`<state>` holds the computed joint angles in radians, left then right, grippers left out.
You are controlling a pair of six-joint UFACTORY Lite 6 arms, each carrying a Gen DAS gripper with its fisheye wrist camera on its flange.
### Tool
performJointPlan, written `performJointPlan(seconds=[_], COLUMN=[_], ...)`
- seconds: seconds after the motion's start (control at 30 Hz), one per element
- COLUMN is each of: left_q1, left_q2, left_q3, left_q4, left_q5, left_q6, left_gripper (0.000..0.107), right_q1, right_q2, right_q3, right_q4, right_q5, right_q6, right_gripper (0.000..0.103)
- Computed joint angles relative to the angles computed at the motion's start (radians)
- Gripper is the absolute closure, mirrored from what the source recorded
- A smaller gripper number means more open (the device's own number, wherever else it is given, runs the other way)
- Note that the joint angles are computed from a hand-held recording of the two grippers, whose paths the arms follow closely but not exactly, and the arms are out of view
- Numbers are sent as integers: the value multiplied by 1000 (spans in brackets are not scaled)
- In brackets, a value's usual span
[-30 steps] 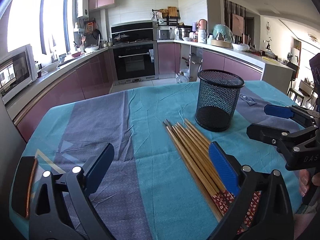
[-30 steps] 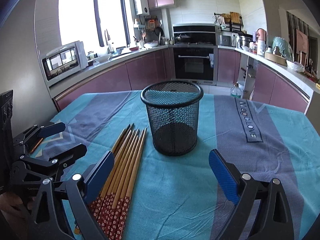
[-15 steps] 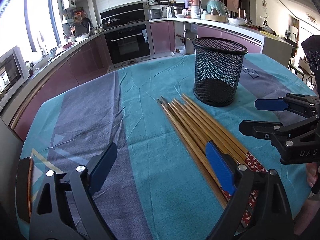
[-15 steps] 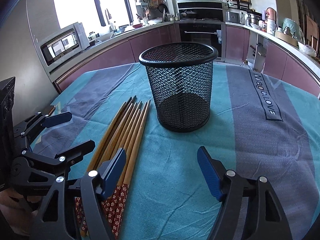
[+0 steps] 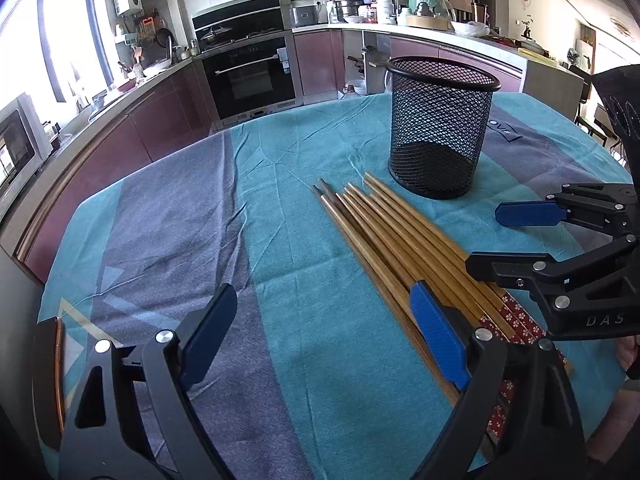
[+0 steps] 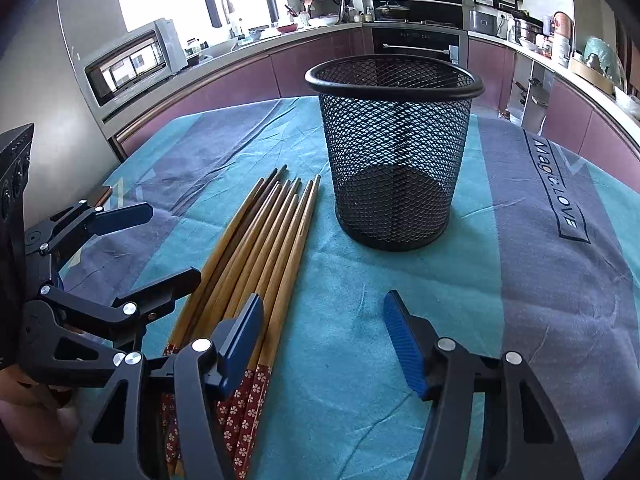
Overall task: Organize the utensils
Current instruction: 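Lower the right tool toward the wooden chopsticks while the left tool approaches them too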
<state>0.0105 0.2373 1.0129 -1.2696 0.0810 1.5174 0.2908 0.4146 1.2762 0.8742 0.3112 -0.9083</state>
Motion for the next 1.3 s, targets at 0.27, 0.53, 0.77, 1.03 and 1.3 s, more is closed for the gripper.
performJointPlan(seconds=[0.27,0.53,0.77,1.03,1.3], left_q1=[50,16,55,60,119], left_q2=[10,34,86,118,138], left_q3=[13,34,85,120,159], left_q4=[-40,67,185,207,188], left_q5=[82,80,136,175,230], left_q6=[47,-50,-182,-188,-193], left_gripper=[23,25,39,50,50], right_q1=[-9,-6,0,52,62], right_q2=[11,13,17,62,106], right_q3=[21,33,45,111,177], right_q4=[-53,-132,-188,-386,-427], right_q5=[14,19,22,10,31], right_q6=[53,125,177,354,388], right_gripper=[50,51,54,63,65])
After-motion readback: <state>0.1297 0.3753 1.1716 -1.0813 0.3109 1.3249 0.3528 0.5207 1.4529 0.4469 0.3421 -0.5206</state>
